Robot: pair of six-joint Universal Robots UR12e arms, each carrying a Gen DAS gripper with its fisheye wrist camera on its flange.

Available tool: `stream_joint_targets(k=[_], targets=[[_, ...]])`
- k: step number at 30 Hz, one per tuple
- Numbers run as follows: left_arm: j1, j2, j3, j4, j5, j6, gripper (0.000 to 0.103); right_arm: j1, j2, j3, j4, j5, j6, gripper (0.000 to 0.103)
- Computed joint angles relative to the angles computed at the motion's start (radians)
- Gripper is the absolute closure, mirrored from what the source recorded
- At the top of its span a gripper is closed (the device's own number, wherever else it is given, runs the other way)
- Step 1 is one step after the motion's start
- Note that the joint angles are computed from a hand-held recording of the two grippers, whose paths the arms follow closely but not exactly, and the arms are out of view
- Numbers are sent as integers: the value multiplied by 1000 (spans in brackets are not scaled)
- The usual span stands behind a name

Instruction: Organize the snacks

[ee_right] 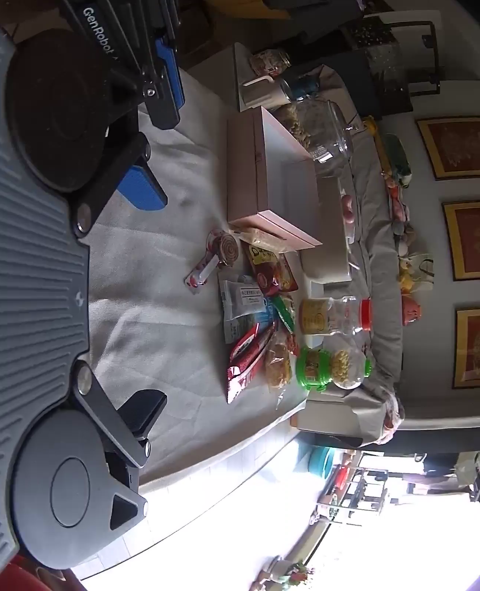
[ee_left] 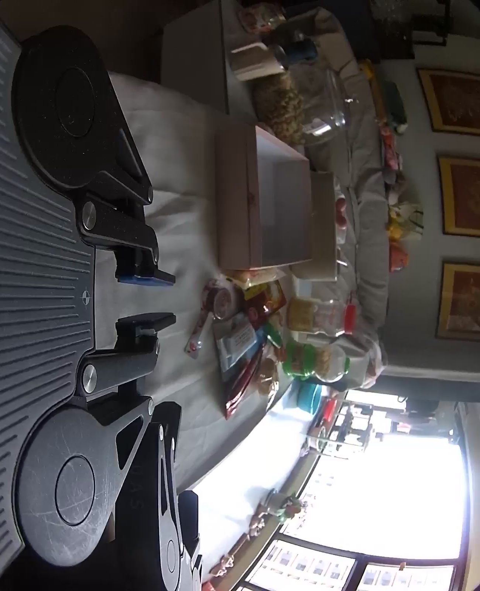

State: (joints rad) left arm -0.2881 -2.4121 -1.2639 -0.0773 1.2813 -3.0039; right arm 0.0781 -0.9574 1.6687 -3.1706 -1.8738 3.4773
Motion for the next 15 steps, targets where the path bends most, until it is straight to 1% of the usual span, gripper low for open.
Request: stream_joint_targets(k=[2, 3, 8, 9, 15], targets=[[-1, -3, 5, -4, 2, -4, 83, 4, -2, 3, -1, 2, 1, 0], [-1, -5, 7, -6, 3, -5, 83, -4, -8, 1, 26, 27, 18, 0], [-4, -10, 10, 5, -5, -11, 83, -2, -5, 1, 23, 22, 0, 0], [0, 1, 3, -20, 10, -24, 83, -6, -7, -1, 32, 31, 5, 0], [1, 2, 7, -52, 11, -25, 83, -3, -7, 0, 38, 24, 10, 0]])
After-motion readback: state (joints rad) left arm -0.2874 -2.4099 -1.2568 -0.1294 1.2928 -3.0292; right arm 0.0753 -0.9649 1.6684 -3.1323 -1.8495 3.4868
